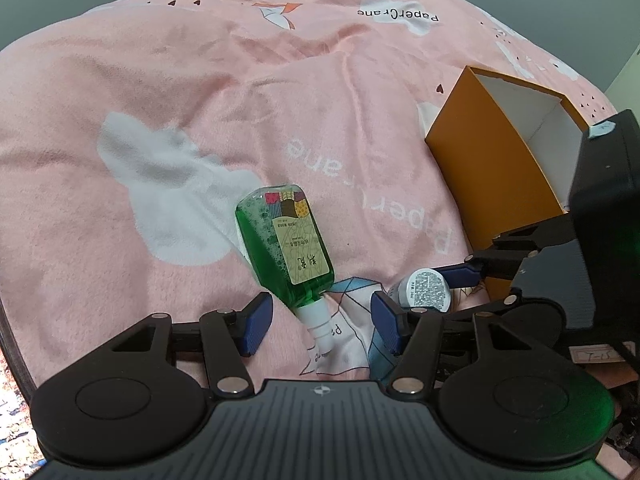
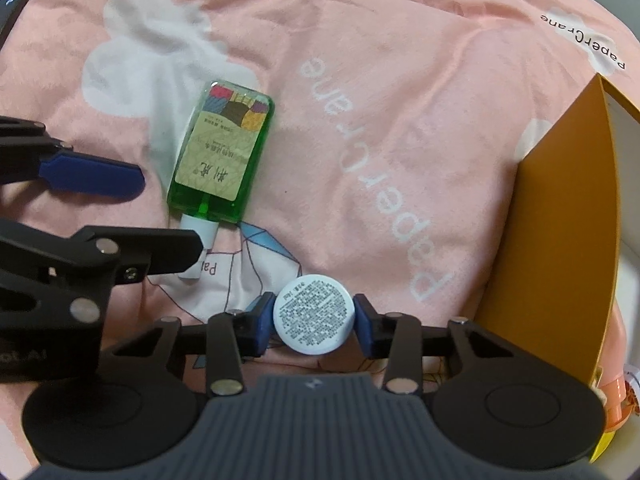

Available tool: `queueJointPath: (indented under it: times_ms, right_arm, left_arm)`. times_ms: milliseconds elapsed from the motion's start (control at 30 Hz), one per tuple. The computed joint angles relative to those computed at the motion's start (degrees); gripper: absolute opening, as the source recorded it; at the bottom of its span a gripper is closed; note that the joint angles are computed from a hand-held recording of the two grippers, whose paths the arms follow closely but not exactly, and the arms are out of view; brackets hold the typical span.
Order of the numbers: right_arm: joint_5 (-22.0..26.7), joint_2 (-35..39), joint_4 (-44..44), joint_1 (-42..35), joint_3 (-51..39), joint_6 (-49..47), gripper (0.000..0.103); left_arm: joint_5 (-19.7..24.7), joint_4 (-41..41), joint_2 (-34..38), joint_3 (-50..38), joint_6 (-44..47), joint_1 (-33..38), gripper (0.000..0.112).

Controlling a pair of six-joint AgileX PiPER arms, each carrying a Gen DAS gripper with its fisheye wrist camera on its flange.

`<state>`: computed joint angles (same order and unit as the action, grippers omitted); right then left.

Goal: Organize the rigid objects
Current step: 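Grasp white round tin with right gripper while left gripper grasps green bottle, then lift and carry green bottle and white tin over the orange box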

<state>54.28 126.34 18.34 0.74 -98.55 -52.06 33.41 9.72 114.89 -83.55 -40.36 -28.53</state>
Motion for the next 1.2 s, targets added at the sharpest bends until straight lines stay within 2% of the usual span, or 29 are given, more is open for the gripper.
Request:
queueJointPath:
  times_ms: [200,367,433,667,767,1000,1200]
  right_arm:
    - [-2.46,-3.26,2.18,-1.36,3.38,-2.22,0.041]
    - [-3.99,-5.6,4.0,-2.27,4.3,-4.81,0.041]
    - [-3.72,-5.97,4.65,-2.51,3.94,-5.22,0.041]
    - [-2.49,-3.86,5.55,-2.53,0.39,-7.2,0.041]
    - [-1.49,-2.64,5.62,-2.59,-1.35,-6.9,0.041]
    - [-0.49,-1.63,6.16,-2.77,-2.48,-6.47,0.041]
    - [0.18,-1.05,6.84,-3.03,-2.94,-6.46,0.041]
  left_arm:
    - [0.09,3.14,1.17,-1.77,-5.51,-0.3,0.067]
    - [4.38,9.62,4.78,-7.48,-12.64,-1.39,0.067]
    - [6.29,8.91,6.38,-9.88,-12.38,-1.03,0.067]
    - [8.9,7.33,10.77,-14.73,-12.12,0.66,0.067]
    - [8.9,6.89,12.03,-15.74,-11.59,1.13,0.066]
    - [7.85,5.92,14.15,-17.47,-10.86,2.15,0.055]
    - [6.8,7.91,14.77,-17.56,-11.79,1.88,0.053]
